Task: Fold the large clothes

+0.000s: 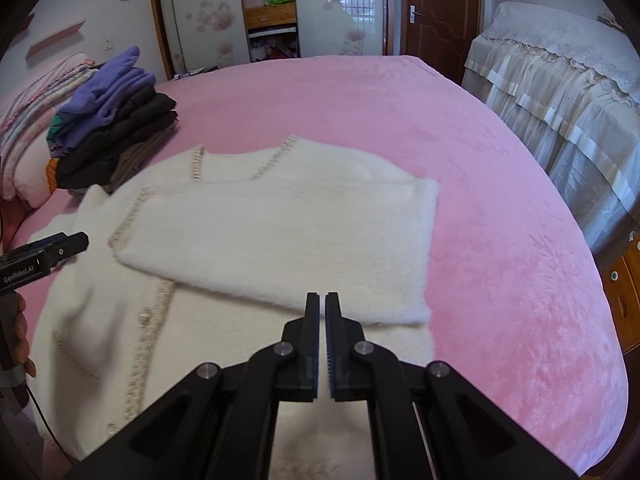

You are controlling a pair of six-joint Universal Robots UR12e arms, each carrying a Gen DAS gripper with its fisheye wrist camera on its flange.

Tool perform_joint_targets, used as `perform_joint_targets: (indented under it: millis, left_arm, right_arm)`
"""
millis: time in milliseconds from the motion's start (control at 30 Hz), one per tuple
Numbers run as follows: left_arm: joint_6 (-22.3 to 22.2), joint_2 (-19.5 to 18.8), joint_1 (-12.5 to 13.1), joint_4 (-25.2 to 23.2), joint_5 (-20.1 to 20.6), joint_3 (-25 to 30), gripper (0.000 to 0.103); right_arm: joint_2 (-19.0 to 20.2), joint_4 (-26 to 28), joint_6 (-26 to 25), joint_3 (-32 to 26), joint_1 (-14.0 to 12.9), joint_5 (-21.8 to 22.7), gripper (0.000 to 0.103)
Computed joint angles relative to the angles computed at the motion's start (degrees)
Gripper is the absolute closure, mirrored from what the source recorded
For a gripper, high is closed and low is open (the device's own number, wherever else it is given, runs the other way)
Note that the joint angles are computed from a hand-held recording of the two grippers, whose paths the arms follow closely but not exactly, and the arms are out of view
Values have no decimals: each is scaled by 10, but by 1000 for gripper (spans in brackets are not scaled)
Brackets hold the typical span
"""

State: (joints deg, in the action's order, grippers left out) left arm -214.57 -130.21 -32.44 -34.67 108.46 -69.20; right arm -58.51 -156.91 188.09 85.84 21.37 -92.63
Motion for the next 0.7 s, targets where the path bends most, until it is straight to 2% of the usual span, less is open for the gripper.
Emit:
perform_joint_targets:
  millis: [167,300,400,467,567,600,667,700]
  left_arm:
    - [-2,29,-9,35,-4,-37,23]
    - [-36,55,-15,57,-16,-67,15]
    - [-45,77,-20,56,-24,-88,14]
    - [-40,89,-30,64,5,-102,14]
    - [-22,109,-40,64,43,-121,14]
    - [-19,114,-40,60,45,-125,14]
    - [-21,130,-38,57,42,-142,14]
    - [-28,140,-34,57,40,-153,14]
  right_arm:
    - [-18,-14,23,11,10,20,100]
    - [-33,-29,36,23,20,31,96]
    - [-44,-48,43,34,30,33,80]
    - [-50,-67,44,43,38,30,72]
    - [-55,-86,37,49,52,12,65]
    - [-55,-89,30,48,59,-1,62]
    - [-54,-93,13,44,70,-17,51]
    - [-53,-93,5,40,75,-15,50]
